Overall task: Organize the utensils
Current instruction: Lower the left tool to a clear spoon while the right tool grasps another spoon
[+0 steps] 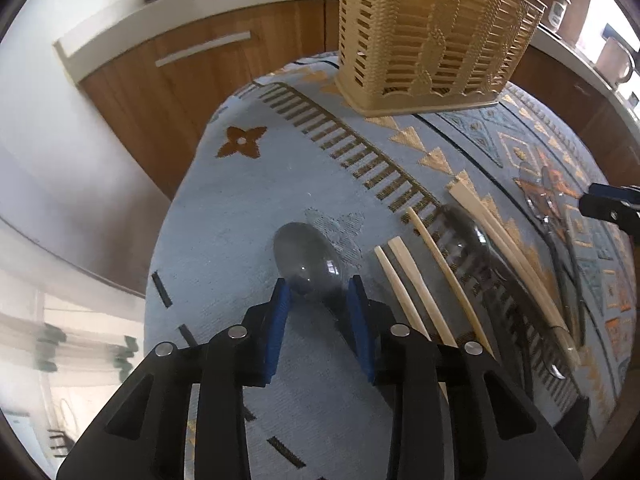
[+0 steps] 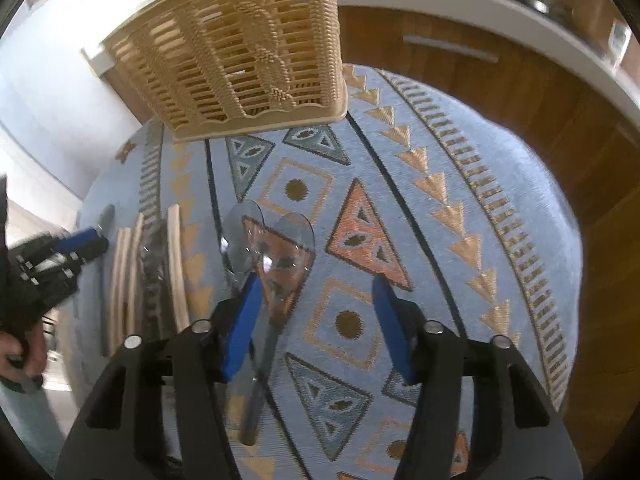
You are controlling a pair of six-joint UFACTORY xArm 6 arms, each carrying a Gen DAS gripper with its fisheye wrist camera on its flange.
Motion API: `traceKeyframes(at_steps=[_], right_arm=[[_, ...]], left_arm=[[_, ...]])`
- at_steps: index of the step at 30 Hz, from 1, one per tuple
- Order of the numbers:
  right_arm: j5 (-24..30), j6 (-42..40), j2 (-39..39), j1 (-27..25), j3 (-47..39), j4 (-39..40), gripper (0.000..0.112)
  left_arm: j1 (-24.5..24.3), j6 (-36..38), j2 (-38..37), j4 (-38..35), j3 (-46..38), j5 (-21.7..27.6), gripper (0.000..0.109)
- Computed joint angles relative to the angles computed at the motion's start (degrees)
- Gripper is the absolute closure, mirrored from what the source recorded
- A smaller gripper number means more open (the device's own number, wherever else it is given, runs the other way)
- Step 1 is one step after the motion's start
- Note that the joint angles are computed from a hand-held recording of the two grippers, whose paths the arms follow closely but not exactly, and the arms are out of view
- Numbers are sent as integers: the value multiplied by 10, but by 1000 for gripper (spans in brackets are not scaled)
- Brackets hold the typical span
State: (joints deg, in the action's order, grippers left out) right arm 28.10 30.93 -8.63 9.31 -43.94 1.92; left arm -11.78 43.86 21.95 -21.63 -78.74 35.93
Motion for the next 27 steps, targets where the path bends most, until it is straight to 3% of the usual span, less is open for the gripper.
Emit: traceKeyframes(at_steps=[3, 7, 14, 19, 20, 22, 24, 27], right_arm=[[37, -60, 27, -6, -32, 61, 63], [69, -77, 63, 1, -66, 73, 63], [124, 17, 116, 34, -137, -70, 66], [154, 17, 125, 49, -161, -80, 88], [152, 19, 125, 50, -161, -80, 88], [148, 18, 128, 51, -163, -83, 92], [140, 11, 113, 47, -148, -74, 104], [113, -5, 87, 39, -116, -60, 110]], left_arm=[[4, 7, 10, -1, -22, 32, 77], [-8, 2, 7, 38, -14, 21, 72], [-13, -7, 20, 67, -44, 53, 72], [-13, -2, 18, 79, -48, 72, 75], [-13, -4, 19, 81, -50, 73, 76], [-14, -3, 21, 75, -52, 71, 93], [-17, -15, 20, 79, -46, 50, 99], [-8, 20, 16, 2, -38, 52, 99]])
